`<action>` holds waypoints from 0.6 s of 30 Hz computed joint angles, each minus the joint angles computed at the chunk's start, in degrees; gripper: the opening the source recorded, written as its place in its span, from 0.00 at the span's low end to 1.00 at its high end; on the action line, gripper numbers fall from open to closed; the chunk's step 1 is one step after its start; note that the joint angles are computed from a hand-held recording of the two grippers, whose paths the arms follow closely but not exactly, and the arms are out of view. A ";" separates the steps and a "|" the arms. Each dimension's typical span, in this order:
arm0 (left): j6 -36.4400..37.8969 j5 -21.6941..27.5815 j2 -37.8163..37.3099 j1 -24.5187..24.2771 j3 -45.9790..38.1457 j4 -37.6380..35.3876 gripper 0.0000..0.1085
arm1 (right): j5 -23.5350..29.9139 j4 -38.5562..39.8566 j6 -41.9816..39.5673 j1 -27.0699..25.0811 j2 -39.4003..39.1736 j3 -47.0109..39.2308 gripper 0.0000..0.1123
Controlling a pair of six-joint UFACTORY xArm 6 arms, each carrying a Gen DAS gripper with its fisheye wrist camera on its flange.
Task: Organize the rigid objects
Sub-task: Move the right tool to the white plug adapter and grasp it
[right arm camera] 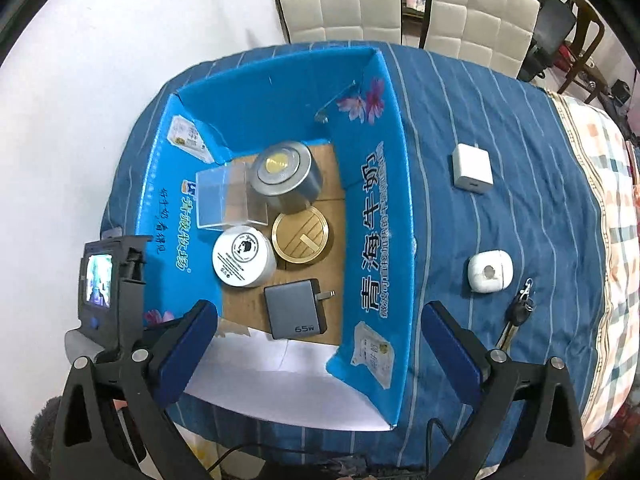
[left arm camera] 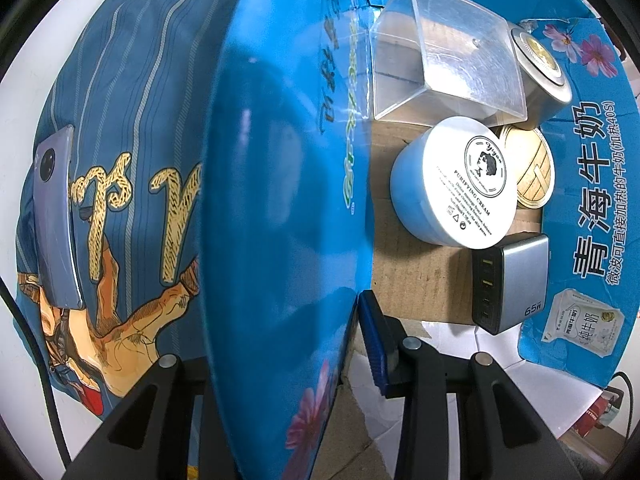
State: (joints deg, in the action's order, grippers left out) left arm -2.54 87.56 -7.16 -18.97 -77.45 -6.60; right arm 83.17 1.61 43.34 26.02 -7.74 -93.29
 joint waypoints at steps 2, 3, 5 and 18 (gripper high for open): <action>0.03 -0.01 0.02 0.00 -0.02 -0.01 0.32 | 0.30 0.33 -0.26 -0.04 -0.13 -0.59 0.92; 0.03 -0.01 0.02 0.00 -0.02 -0.01 0.32 | 0.43 0.34 -0.18 -0.02 -0.27 -0.83 0.92; -0.06 0.04 0.07 0.00 -0.10 0.00 0.32 | 0.79 0.48 -0.08 -0.02 -0.57 -1.35 0.92; 0.30 -0.54 -0.41 0.09 0.70 0.10 0.32 | -5.62 5.28 1.35 -14.13 -11.36 11.62 0.92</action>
State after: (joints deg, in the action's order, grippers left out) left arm -2.23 87.02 -7.57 -18.88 -76.75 -6.50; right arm 77.55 6.89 44.69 11.89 -19.10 -81.67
